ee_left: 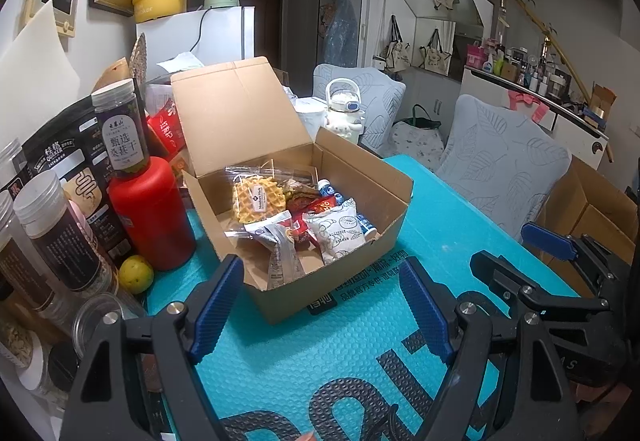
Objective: Organize snacks
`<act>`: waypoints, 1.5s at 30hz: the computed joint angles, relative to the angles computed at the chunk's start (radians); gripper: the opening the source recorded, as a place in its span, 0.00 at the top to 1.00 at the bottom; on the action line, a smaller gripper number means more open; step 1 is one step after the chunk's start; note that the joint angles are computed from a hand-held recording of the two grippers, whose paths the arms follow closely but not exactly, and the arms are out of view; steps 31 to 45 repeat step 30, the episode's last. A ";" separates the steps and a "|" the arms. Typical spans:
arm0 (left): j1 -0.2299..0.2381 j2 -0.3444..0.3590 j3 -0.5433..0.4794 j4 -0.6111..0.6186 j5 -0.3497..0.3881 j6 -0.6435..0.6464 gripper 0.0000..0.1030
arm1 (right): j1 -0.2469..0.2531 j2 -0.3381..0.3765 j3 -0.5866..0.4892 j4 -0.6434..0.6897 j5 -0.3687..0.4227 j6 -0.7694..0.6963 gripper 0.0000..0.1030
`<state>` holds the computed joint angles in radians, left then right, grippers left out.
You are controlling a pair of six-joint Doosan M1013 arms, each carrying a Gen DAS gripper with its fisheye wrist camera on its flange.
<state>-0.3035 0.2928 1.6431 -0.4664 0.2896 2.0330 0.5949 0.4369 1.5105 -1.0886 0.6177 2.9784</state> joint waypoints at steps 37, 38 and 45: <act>-0.011 -0.008 0.016 -0.005 -0.011 0.040 0.22 | 0.004 -0.014 0.020 0.001 0.018 0.019 0.21; -0.011 -0.008 0.016 -0.005 -0.011 0.040 0.22 | 0.004 -0.014 0.020 0.001 0.018 0.019 0.21; -0.011 -0.008 0.016 -0.005 -0.011 0.040 0.22 | 0.004 -0.014 0.020 0.001 0.018 0.019 0.21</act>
